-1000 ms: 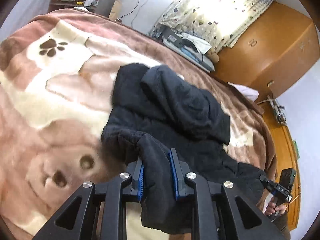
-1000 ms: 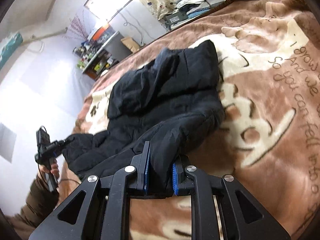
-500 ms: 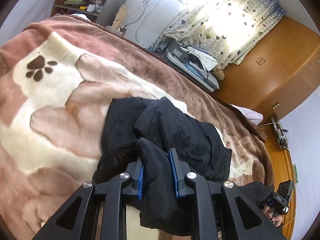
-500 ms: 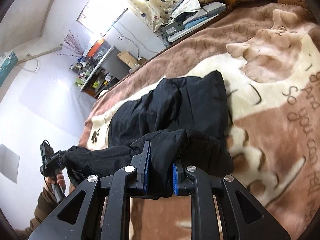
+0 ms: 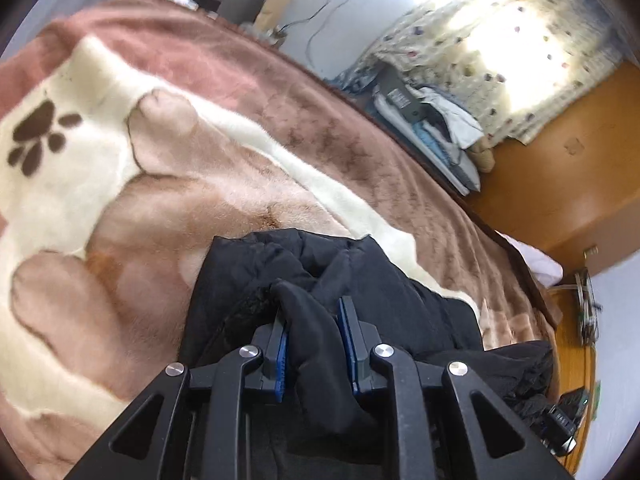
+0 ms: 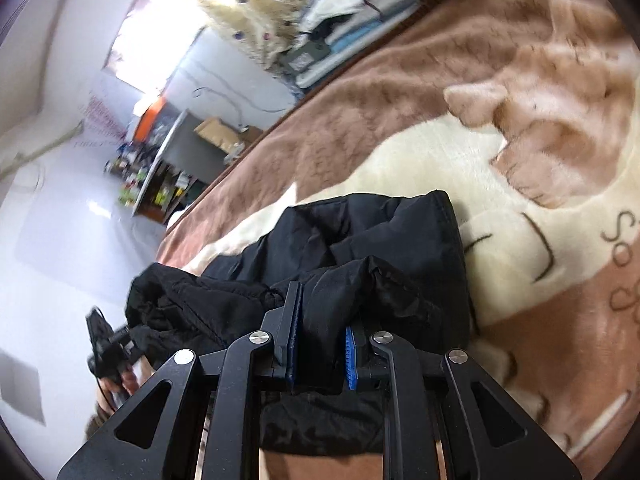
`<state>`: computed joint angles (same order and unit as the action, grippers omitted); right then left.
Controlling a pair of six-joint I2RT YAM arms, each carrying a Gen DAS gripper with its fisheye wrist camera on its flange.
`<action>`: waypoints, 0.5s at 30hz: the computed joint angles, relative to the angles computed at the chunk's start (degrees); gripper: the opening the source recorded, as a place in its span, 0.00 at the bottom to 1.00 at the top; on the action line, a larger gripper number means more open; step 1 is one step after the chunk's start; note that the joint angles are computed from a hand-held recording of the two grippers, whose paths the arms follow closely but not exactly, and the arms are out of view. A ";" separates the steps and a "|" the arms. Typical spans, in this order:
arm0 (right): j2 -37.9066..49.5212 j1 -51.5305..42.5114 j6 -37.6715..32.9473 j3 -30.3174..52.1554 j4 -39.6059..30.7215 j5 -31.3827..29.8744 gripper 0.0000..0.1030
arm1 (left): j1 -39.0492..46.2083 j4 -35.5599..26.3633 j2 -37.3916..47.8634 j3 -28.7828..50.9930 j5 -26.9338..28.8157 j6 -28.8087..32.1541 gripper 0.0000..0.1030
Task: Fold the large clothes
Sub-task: 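Lift the hem with both grippers and fold it up toward the hood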
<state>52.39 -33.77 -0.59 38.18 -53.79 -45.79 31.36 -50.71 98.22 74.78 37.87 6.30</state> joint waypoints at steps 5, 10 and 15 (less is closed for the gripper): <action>8.50 5.76 9.55 -0.87 11.56 3.42 0.19 | -3.28 4.11 6.13 2.28 -1.45 -2.90 0.25; 10.98 5.74 16.35 -2.34 15.77 2.04 0.23 | -2.61 5.00 10.03 3.68 2.14 -3.86 0.33; 8.63 0.77 21.17 -3.90 16.40 -3.93 0.40 | -1.19 3.88 9.69 4.11 4.51 -2.62 0.40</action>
